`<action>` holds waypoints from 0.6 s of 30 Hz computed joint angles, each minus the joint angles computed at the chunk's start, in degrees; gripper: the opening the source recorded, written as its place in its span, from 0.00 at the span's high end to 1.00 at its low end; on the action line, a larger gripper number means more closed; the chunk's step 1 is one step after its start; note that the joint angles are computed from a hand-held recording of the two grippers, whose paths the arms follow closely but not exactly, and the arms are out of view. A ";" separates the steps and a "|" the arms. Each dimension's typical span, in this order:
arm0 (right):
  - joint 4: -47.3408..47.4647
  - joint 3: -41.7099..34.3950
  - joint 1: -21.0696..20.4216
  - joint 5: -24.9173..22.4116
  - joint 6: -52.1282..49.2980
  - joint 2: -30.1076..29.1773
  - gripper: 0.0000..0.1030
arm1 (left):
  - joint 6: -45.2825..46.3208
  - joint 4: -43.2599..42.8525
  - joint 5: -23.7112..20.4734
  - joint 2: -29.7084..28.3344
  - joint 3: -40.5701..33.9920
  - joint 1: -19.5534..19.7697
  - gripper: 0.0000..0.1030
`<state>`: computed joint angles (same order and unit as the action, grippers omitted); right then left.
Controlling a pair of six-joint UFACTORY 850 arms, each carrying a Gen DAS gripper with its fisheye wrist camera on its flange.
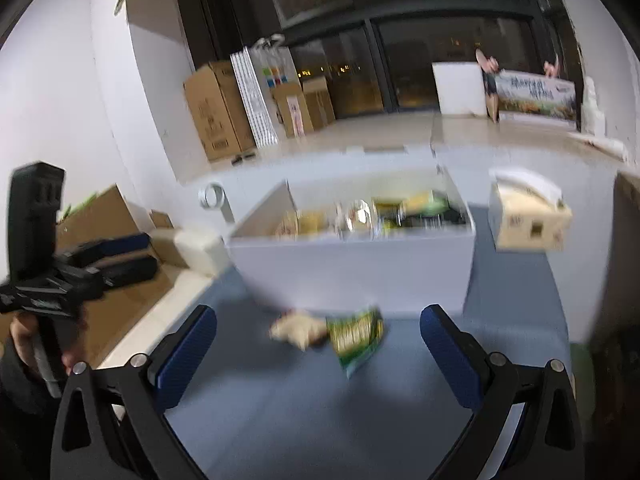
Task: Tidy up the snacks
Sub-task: 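Grasp the green pea snack bag with the right gripper while the left gripper grasps the cream wrapped bread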
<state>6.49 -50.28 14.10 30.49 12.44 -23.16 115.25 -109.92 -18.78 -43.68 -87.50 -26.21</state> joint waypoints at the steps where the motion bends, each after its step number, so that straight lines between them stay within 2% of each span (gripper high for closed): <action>1: 0.28 0.50 0.17 -0.08 0.00 -0.38 0.00 | 0.57 -1.50 -0.46 0.38 1.39 0.12 0.00; 6: 6.10 -0.78 1.23 -3.43 -6.12 -4.27 0.00 | -2.51 0.72 -0.26 0.04 2.41 0.19 0.00; 10: 10.37 -5.97 0.78 -8.68 -13.88 -8.98 0.00 | -2.72 0.57 0.66 -0.43 2.14 -0.09 0.00; 12: 15.94 -9.41 0.28 -11.33 -19.55 -11.68 0.00 | -2.45 0.42 1.11 -0.57 2.27 -0.26 0.00; 18: 14.72 -18.11 -2.04 -17.23 -18.06 -17.81 0.00 | -1.07 -0.55 1.43 -0.41 2.93 -0.69 0.00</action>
<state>21.21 -68.39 12.05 13.26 -5.62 -40.97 114.18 -110.47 -17.35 -44.08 -84.56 -26.91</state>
